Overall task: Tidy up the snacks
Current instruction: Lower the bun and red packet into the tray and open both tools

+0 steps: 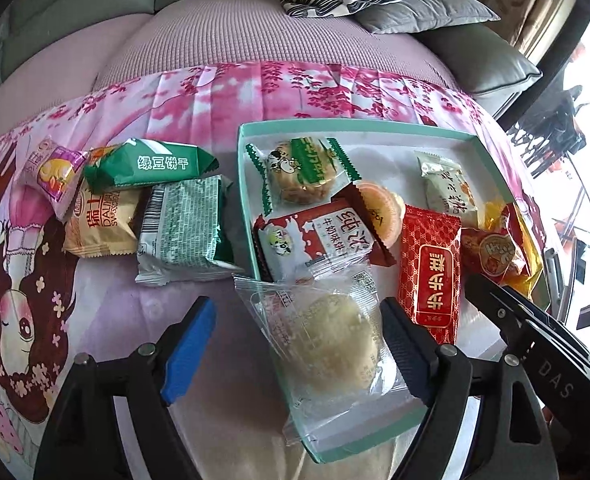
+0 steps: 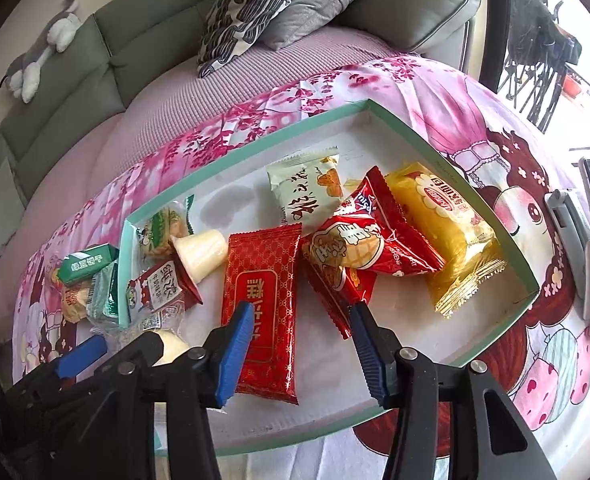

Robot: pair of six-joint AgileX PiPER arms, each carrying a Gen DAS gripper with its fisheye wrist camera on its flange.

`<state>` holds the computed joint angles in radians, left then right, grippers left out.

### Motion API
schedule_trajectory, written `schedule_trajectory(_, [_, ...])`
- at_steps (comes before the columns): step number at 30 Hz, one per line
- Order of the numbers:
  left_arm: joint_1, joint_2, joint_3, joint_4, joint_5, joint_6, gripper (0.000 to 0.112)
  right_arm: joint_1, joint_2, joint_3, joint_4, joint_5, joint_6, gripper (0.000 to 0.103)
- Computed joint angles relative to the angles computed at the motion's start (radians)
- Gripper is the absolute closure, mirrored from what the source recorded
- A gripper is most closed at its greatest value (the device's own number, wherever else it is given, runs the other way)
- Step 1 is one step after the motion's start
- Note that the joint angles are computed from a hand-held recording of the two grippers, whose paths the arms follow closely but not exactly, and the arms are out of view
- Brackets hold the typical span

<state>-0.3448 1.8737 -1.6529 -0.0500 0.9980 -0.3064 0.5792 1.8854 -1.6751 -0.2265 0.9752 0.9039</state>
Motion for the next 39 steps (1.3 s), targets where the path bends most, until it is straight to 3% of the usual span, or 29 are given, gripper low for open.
schedule_trajectory(8, [0.02,0.01,0.001,0.009,-0.003,-0.005,0.022,0.004,0.003,-0.005,0.004,-0.001,-0.006,0.049])
schedule_trajectory(27, [0.055,0.025,-0.006,0.024,-0.023,-0.018,0.019,0.018,0.013,-0.018,0.023,-0.005,-0.06,0.049])
schedule_trajectory(39, [0.04,-0.02,-0.019,0.013,-0.006,0.008,0.02,0.02,-0.003,-0.012,0.012,-0.014,-0.053,0.043])
